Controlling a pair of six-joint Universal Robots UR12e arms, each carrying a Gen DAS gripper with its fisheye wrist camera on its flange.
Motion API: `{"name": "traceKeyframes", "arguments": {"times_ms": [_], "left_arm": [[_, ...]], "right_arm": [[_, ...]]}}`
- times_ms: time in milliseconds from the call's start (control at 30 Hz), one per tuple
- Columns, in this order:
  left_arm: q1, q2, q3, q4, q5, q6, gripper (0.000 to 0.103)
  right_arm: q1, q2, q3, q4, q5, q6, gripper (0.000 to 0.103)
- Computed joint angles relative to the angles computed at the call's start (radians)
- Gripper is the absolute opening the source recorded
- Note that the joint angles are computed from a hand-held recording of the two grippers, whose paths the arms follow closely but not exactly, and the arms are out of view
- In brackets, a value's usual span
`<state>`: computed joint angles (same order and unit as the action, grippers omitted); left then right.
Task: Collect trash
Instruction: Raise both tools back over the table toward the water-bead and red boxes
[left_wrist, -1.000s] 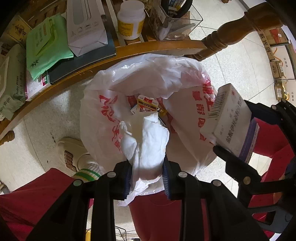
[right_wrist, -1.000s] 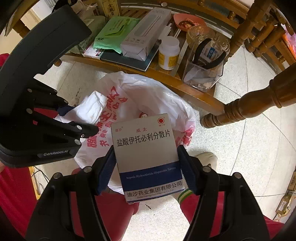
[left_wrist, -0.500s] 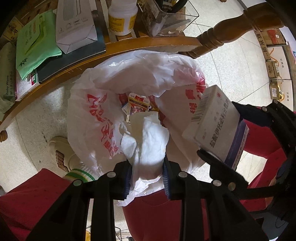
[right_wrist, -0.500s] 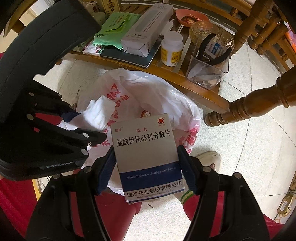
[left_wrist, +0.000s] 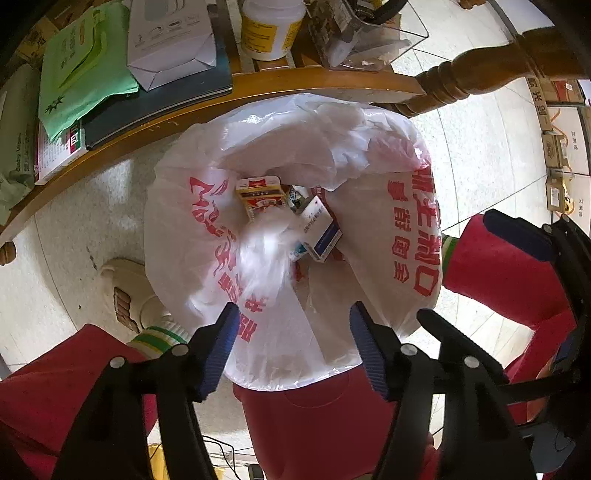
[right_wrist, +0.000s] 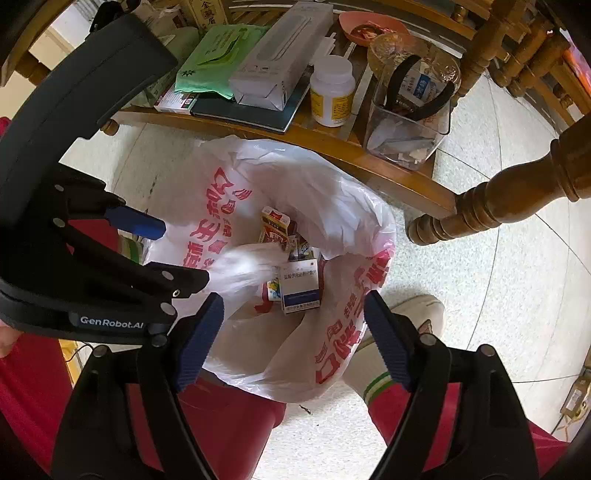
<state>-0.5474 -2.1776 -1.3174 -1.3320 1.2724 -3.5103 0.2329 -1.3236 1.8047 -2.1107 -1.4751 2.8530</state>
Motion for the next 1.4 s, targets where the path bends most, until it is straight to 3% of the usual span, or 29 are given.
{"name": "traceKeyframes", "arguments": {"times_ms": [233,400,633,733,1033,1167,1400], "left_arm": [[-0.001,0.016,-0.004,0.011,0.025,-0.009,0.075],[-0.017,0.058,-0.013,0.034,0.092,0.040,0.079],[-0.020,0.165,-0.036,0.090,0.103,0.123,0.084],[-0.012,0.191,-0.015,0.096,0.105,0.168,0.088],[0.031,0.185,0.184,0.018,0.223,0.301,0.092],[0.048,0.150,0.297,-0.048,0.236,0.374,0.092],[0.065,0.089,0.444,-0.117,0.213,0.539,0.093]], "right_arm": [[-0.011,-0.014,0.001,0.005,0.025,0.014,0.078],[-0.020,-0.061,0.004,0.012,0.052,0.037,0.083],[-0.073,-0.155,-0.021,0.081,0.234,0.074,0.091],[-0.081,-0.180,-0.054,0.074,0.256,0.090,0.094],[-0.110,-0.179,-0.223,0.100,0.310,0.187,0.096],[-0.112,-0.162,-0.292,0.088,0.262,0.220,0.096],[-0.139,-0.125,-0.382,0.116,0.315,0.291,0.096]]}}
